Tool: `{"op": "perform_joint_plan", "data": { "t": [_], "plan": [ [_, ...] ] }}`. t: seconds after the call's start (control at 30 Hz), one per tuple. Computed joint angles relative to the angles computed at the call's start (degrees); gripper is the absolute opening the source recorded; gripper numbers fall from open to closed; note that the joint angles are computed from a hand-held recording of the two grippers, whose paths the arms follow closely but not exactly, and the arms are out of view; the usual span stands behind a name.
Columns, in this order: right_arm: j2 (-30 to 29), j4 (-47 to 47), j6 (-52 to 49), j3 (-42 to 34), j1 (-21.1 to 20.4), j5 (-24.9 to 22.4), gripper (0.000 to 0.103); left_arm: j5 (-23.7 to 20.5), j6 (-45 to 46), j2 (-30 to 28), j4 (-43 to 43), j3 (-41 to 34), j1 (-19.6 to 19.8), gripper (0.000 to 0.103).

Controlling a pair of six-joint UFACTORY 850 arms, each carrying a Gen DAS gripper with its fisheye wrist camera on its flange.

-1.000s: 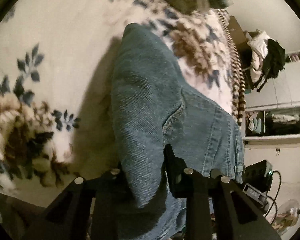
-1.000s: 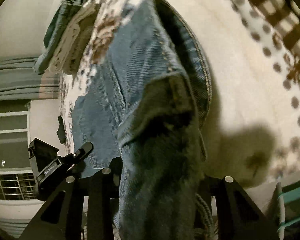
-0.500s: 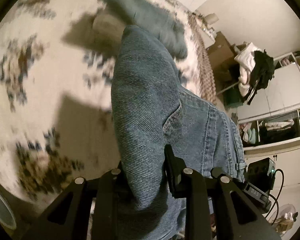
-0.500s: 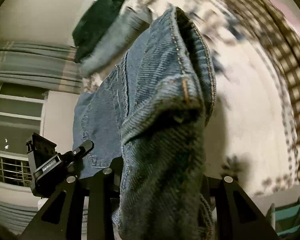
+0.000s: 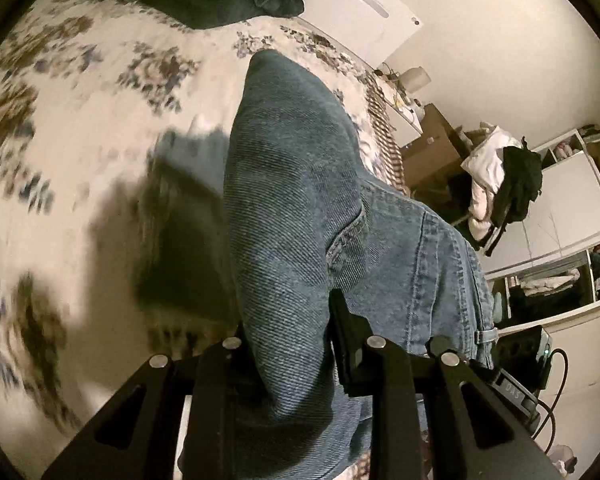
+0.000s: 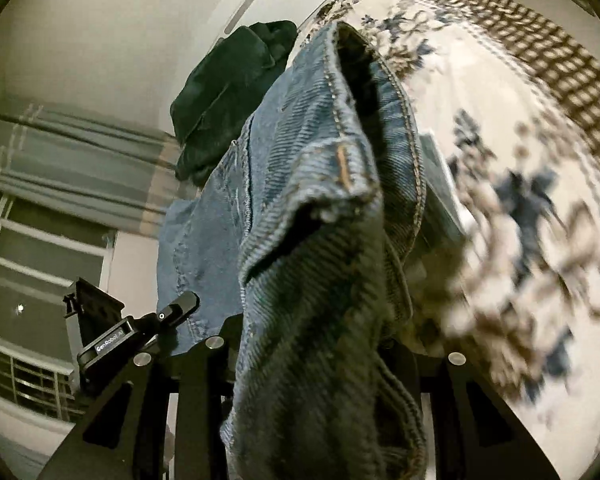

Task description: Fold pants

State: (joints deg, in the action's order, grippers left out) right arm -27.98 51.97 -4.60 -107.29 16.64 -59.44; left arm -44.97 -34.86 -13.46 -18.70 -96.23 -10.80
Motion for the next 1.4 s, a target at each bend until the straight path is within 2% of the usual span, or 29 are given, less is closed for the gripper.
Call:
{"op": "perform_joint_plan", "data": {
  "t": [0.17, 0.23, 0.33, 0.4, 0.47, 0.6, 0.7, 0.77, 0.83, 0.93, 1.17, 1.23, 1.4],
  "plan": [
    [-15.0, -1.6, 5.6, -17.6, 2.1, -1.1, 0.037, -2.5, 6.8, -7.2, -3.2, -5.3, 4.8, 0.023],
    [-18.0, -2.0, 6.7, -20.0, 2.5, -1.4, 0.037, -4.4, 7.9, -9.2, -3.6, -5.9, 5.8, 0.023],
    [-19.5, -3.4, 7.8, -19.5, 3.2, -2.6, 0.038, -5.3, 8.5, -9.6, -4.2, -4.3, 6.6, 0.025],
    [-19.1, -4.1, 7.8, -18.1, 3.5, -3.0, 0.043, -5.0, 8.5, -8.7, -4.2, -2.4, 6.7, 0.029],
    [-19.9, -7.2, 9.6, -19.9, 3.9, -4.6, 0.055, -5.4, 7.3, -8.4, -2.6, -2.4, 6.4, 0.032],
    [-21.3, -13.9, 13.6, -24.3, 3.8, -7.0, 0.066, -9.2, 2.9, -8.8, 2.8, -5.4, 5.0, 0.035],
    [-22.0, -21.3, 16.6, -28.5, 4.5, -9.1, 0.075, -15.1, -1.9, -10.5, 12.5, -10.4, 2.5, 0.054],
    [-22.2, -27.5, 18.2, -31.7, 5.6, -10.6, 0.083, -17.8, -3.4, -11.0, 17.1, -12.9, 0.7, 0.079],
    [-21.6, -35.9, 19.8, -33.5, 7.5, -10.9, 0.09, -20.2, -4.2, -11.5, 21.4, -15.1, -0.9, 0.085],
    [-21.7, -44.6, 22.2, -37.5, 9.5, -12.8, 0.095, -23.8, -5.1, -12.2, 26.3, -18.4, -3.0, 0.088],
    [-15.8, -61.4, 27.5, -37.8, 14.5, -13.6, 0.101, -29.8, -7.3, -11.7, 33.7, -23.5, -7.1, 0.089],
    [-14.2, -62.9, 27.5, -37.7, 15.1, -14.1, 0.102, -31.5, -8.2, -11.5, 34.9, -25.4, -8.3, 0.089],
    [-12.3, -64.0, 26.1, -44.5, 17.1, -20.6, 0.102, -36.4, -11.6, -10.9, 38.2, -31.2, -12.1, 0.089]
  ]
}}
